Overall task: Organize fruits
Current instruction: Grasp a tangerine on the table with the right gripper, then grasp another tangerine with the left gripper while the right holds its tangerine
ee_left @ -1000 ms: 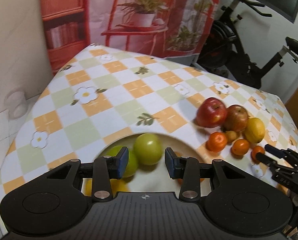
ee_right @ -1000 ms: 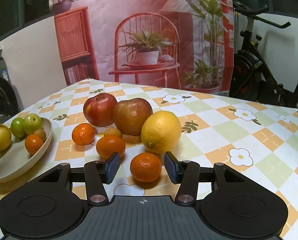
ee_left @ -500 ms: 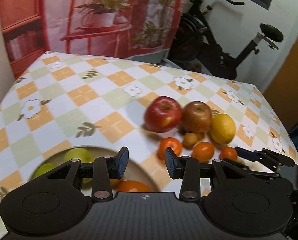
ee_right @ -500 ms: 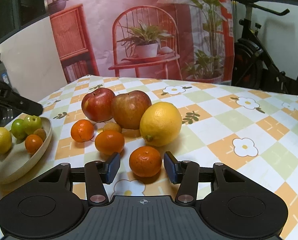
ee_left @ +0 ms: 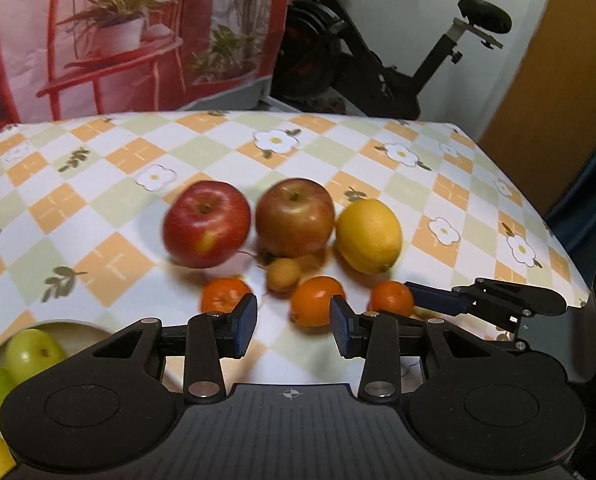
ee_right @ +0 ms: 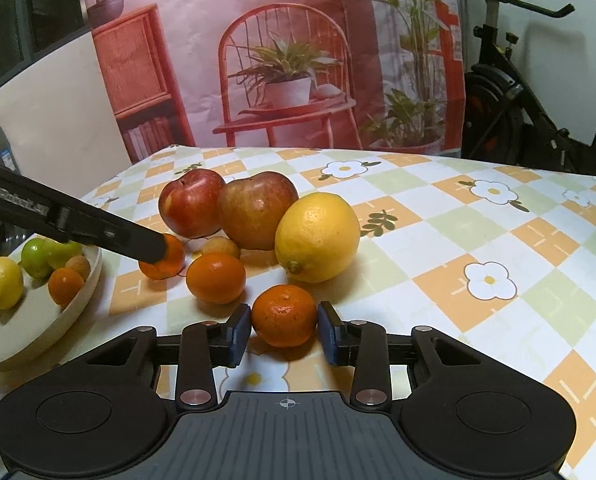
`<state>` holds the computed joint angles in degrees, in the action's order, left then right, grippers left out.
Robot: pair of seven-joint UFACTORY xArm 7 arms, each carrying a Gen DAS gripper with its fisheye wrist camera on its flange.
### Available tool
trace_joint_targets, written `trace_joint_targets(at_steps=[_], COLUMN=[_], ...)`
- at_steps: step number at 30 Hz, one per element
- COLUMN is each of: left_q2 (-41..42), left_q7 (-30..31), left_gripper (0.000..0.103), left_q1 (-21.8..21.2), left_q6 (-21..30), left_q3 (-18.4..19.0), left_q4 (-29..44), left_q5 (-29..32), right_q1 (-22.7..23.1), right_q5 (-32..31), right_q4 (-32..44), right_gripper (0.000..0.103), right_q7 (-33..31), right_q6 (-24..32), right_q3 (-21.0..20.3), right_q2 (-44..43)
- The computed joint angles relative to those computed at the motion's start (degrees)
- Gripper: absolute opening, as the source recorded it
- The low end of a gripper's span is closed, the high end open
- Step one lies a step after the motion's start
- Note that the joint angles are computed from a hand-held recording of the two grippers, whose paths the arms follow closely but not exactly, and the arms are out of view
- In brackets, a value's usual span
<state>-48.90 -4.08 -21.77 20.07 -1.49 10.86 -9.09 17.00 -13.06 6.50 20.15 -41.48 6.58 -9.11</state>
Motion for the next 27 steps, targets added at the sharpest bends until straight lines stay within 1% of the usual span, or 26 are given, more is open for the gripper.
trace_joint_targets(at_steps=[4, 10, 15, 19, 27], left_q2=[2.96, 7.33, 9.59, 10.63, 12.68], left_q7=[-0.6, -0.71, -1.88, -2.38, -2.46], left_gripper=[0.042, 0.042, 0.042, 0.042, 0.042], left_q1=[-1.15, -2.17, -0.87, -0.57, -1.25], left_q6=[-1.73, -4.07, -5.24, -5.56, -6.11], left_q3=[-0.04, -1.47, -3.29, -3.03, -2.13], left_q4=[0.77, 2.24, 2.91, 3.2, 3.79], left_q5=[-0.82, -0.02, 1.91, 2.52, 2.04], right_q1=[-0.21, -0.61, -2.1, -3.1, -3.12], right_q5=[0.58, 1.32, -3.65, -4.98, -4.17], right_q4=[-0.68, -2.96, -2.9, -2.81, -2.65], right_gripper=[0.033, 0.033, 0.033, 0.033, 0.033], right_q7=[-0.55, -0.57, 3.59, 4.0, 3.8], right_q6=[-1.11, -3.14, -5.48, -5.69, -5.67], right_q3=[0.11, -0.38, -3.12, -2.98, -2.0], right_q2=[-0.33, -1.72, -0.51, -0.19, 0.06])
